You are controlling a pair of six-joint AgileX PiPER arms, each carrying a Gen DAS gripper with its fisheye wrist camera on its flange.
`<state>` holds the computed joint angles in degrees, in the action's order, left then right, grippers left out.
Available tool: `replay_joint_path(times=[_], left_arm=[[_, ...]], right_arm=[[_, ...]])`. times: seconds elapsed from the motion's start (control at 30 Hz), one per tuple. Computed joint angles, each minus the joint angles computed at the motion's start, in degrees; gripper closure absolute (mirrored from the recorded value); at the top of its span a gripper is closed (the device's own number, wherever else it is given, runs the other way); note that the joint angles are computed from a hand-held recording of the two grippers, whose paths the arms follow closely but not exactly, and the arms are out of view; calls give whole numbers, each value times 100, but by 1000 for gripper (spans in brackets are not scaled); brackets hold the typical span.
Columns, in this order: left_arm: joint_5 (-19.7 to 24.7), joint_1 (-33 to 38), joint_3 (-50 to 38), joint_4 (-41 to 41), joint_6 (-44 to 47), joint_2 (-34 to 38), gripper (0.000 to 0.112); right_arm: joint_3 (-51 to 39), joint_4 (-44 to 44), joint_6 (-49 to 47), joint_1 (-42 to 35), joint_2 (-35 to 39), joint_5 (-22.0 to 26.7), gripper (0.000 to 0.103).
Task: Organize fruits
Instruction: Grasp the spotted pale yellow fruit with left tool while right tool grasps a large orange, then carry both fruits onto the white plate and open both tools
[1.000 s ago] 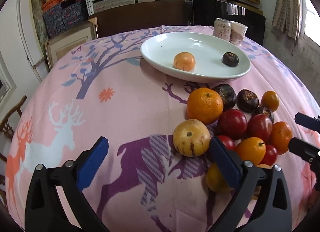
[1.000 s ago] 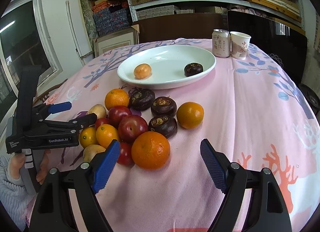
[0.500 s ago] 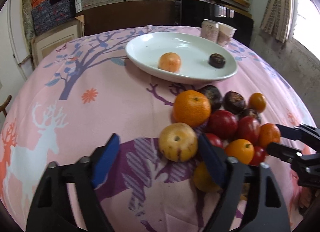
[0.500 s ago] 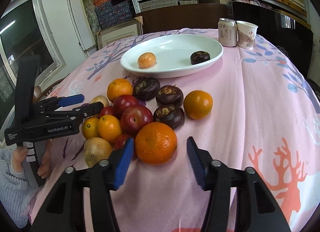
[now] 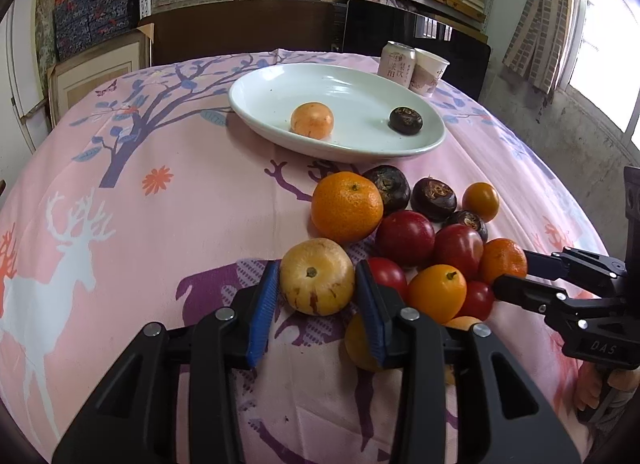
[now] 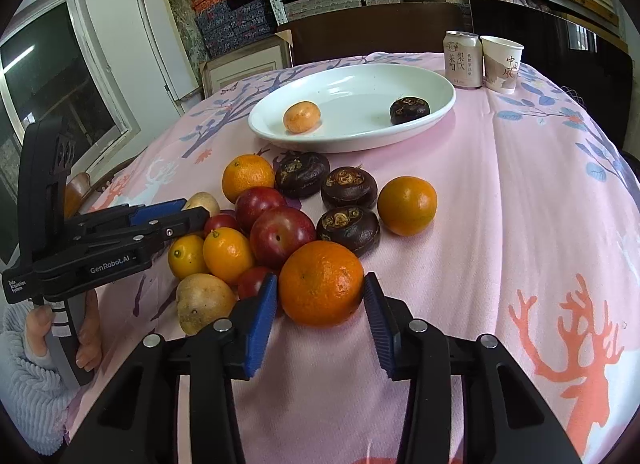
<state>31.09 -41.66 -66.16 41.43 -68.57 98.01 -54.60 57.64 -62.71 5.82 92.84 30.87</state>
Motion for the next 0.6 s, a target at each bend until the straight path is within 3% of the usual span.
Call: replay_joint_path(times=[0.2, 0.3, 0.4, 0.6], left_arm=[[332, -243, 79, 735, -723, -207, 74], [374, -99, -151, 654, -579, -337, 74], [555, 166, -902, 257, 95, -90, 74], [707, 862, -3003, -941, 1527, 1142, 74]], right_arm=[[137, 637, -512, -227, -176, 63, 59], [21, 876, -598, -372, -214, 249, 59], [-670, 471, 68, -400, -32, 492, 59], [-2782, -981, 1961, 126, 1039, 416, 59]])
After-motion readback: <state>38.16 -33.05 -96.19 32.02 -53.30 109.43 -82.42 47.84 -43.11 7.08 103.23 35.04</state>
